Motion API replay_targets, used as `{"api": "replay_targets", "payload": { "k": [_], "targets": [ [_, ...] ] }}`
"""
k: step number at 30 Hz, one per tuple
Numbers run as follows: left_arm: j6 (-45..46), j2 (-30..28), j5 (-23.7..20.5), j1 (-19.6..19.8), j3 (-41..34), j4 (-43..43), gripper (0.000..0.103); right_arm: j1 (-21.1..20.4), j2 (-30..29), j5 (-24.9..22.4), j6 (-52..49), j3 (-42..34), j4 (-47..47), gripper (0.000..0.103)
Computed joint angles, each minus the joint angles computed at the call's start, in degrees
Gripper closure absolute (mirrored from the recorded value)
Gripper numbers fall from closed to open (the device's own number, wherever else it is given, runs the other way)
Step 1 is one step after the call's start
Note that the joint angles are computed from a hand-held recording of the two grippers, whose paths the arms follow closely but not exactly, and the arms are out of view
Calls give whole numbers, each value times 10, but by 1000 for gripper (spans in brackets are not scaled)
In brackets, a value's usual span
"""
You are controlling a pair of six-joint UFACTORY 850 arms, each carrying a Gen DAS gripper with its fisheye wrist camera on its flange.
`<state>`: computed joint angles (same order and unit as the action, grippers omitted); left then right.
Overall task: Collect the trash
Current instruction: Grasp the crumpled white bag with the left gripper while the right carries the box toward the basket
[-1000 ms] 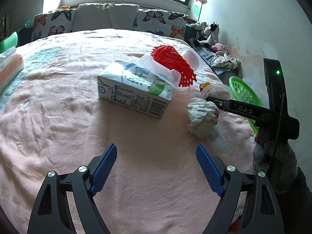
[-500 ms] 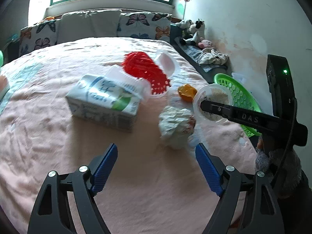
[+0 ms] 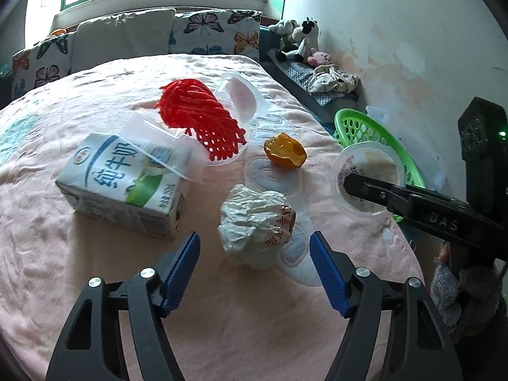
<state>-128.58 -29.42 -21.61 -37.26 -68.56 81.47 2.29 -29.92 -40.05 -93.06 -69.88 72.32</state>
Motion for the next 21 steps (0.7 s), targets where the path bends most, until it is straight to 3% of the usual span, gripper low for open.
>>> {"api": "replay_targets", "payload": {
  "k": [9, 13, 21],
  "targets": [
    [44, -20, 5, 8, -24, -35, 50, -9, 1, 6, -1, 2, 0, 67],
    [-3, -20, 16, 12, -19, 5, 56, -14, 1, 9, -1, 2, 1, 67],
    [-10, -22, 10, 8, -22, 14, 61, -23, 1, 14, -1, 3, 2, 67]
  ]
}}
